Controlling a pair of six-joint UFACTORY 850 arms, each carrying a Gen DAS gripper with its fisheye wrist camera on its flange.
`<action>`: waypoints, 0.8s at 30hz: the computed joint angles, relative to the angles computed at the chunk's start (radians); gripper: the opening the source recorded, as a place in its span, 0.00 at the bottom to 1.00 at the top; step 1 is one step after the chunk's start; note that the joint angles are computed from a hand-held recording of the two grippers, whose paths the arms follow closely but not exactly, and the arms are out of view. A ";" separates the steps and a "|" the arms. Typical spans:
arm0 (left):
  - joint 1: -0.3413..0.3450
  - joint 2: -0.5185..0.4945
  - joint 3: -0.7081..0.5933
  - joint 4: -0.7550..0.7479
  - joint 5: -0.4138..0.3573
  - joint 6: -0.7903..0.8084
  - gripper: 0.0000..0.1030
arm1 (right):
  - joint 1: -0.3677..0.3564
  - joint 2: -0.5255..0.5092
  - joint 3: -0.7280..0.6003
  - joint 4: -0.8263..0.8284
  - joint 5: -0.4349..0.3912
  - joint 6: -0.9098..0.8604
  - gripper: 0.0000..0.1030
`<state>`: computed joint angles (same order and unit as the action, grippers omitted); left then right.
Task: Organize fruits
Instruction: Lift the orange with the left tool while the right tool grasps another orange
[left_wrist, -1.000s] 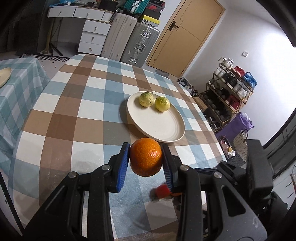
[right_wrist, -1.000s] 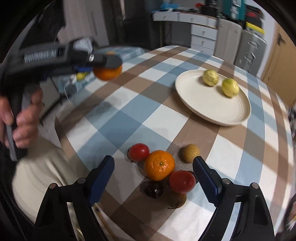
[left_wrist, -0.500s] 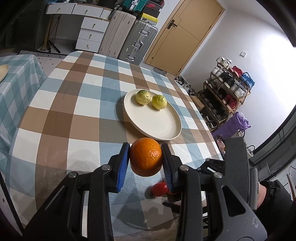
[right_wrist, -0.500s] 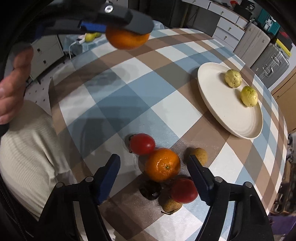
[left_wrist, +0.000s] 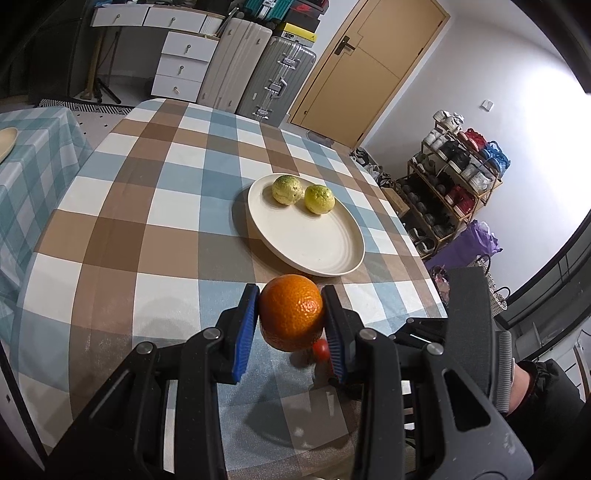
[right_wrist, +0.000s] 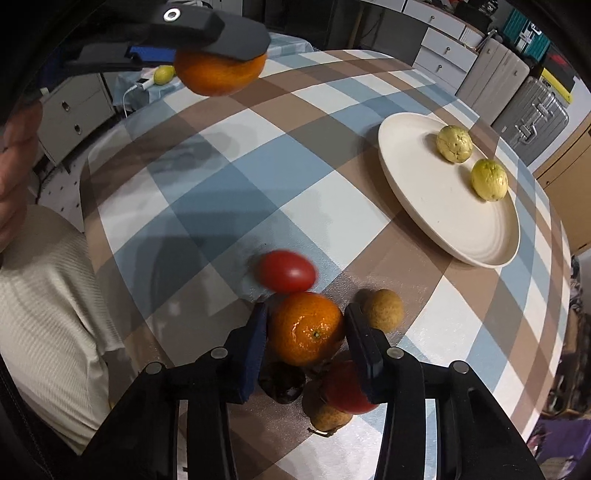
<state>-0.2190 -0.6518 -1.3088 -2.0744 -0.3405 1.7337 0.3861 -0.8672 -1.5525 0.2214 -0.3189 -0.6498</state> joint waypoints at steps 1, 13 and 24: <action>-0.001 0.000 0.001 0.002 0.002 -0.001 0.30 | -0.001 0.003 0.007 0.016 0.011 -0.017 0.42; -0.010 -0.019 -0.027 0.085 0.031 -0.079 0.30 | -0.059 0.037 0.063 0.716 0.009 -0.602 0.42; -0.021 -0.060 -0.076 0.322 0.040 -0.315 0.30 | -0.130 0.055 0.106 1.293 -0.132 -1.004 0.42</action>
